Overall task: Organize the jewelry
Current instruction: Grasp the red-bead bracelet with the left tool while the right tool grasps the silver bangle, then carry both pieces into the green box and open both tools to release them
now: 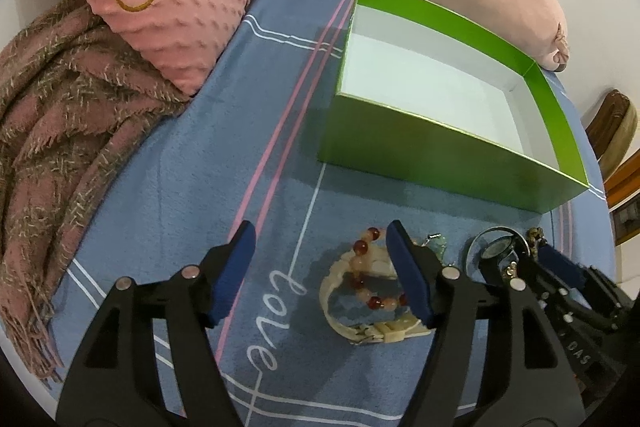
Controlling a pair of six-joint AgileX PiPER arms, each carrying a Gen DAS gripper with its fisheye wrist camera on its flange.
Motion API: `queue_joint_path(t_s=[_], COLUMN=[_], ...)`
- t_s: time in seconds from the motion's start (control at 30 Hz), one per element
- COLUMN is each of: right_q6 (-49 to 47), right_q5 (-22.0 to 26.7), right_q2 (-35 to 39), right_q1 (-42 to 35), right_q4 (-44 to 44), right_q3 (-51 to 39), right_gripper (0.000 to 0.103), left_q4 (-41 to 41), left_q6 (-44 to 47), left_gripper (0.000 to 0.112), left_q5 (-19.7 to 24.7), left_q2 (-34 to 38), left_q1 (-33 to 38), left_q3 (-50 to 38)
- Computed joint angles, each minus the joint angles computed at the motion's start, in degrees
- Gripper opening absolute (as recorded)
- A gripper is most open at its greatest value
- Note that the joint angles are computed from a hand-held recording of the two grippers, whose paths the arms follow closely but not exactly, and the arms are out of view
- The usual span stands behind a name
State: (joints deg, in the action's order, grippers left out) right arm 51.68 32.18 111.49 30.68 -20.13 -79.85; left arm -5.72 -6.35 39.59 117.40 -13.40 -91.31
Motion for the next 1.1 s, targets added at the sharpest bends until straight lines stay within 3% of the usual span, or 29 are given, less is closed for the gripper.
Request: queue_joint_path(t_s=[0.1,0.27,0.43,0.67,0.83,0.97,1.1], right_q6=[-0.9,-2.3,-1.4,0.7,8.1,13.3,7.1], right_q5=[-0.3,-2.4,-2.0,-1.9,-2.8,-4.7,-3.1], right_q2=[0.7,0.3,0.3,-0.1,-2.6,-5.1,-3.9], right_q1=[-0.4,-0.6,0.1,0.3,1.0,1.3,0.7], right_q4=[1.6,3.4,1.6,-0.5,-7.7,-12.6,-7.1], right_q3=[-0.4,0.6,0.3,0.8,3.2,5.8,4.0], right_gripper=[0.047,0.032,0.018,0.008,0.005,0.005,0.006], left_q4=[-3.2,-9.5,-15.4,-17.4,-22.3,-21.6,-20.2], left_q6=[2.1,7.8,13.1,15.7,21.0,21.0,20.0], left_gripper=[0.061,0.04,0.008,0.008,0.008,0.008,0.008], left_q5=[0.3,-0.1,1.2,-0.7,-4.1,-5.1,-5.3], left_q2=[0.5,0.3,0.1,-2.1,-5.1,-5.4,-5.3], left_q1=[0.5,1.3,2.3,2.2,2.3,1.1,0.5], left_q3=[-0.6,0.2,0.6,3.2,6.5,6.8,6.6])
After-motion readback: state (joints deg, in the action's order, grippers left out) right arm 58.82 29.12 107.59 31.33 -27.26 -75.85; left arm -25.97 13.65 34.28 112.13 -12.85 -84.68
